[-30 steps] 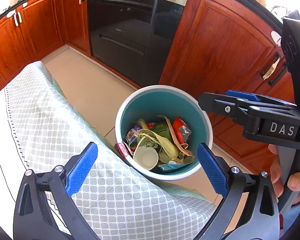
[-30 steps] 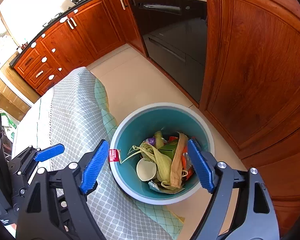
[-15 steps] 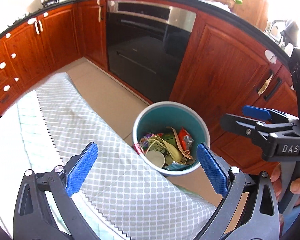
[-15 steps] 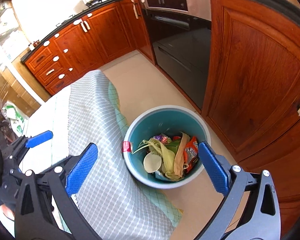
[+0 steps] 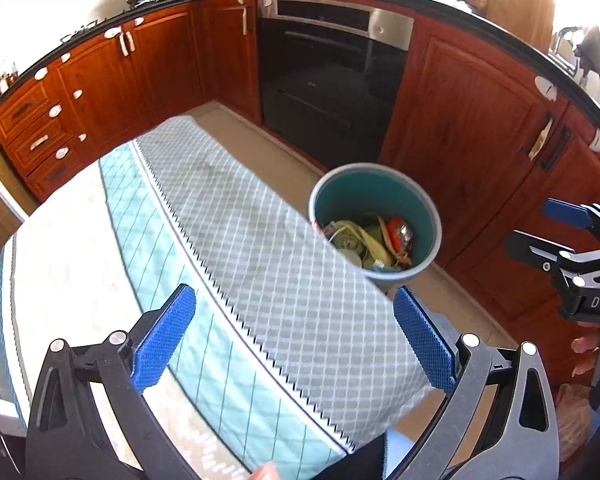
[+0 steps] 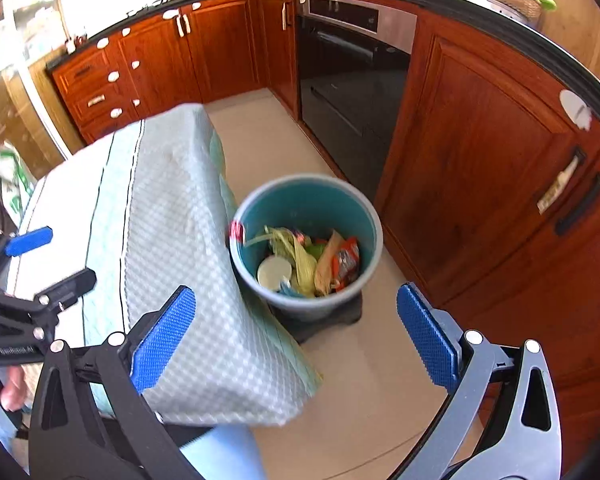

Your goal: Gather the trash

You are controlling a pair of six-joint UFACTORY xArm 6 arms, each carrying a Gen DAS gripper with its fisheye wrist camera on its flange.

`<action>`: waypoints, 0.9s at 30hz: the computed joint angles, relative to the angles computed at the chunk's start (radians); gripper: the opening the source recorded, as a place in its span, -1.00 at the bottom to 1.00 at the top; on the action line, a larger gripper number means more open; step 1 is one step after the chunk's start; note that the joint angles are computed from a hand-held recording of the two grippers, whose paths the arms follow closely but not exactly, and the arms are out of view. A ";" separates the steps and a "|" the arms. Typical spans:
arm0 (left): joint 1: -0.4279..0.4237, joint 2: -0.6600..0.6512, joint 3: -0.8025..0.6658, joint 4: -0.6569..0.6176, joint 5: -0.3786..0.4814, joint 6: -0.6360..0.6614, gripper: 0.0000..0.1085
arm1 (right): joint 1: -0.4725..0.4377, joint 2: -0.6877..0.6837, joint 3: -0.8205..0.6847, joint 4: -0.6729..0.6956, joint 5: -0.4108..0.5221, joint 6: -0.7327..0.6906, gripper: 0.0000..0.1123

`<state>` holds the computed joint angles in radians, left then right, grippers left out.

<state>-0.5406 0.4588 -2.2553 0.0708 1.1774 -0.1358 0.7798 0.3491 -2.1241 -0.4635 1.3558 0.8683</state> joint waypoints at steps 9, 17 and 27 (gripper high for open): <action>-0.021 -0.233 0.379 0.056 -0.115 -0.117 0.83 | 0.060 -0.120 0.215 0.003 -0.026 0.090 0.72; -0.051 -0.298 0.471 0.081 -0.173 -0.149 0.83 | 0.088 -0.151 0.248 -0.029 -0.012 0.105 0.72; -0.059 -0.293 0.475 0.085 -0.177 -0.161 0.83 | 0.069 -0.115 0.218 0.008 -0.017 0.072 0.72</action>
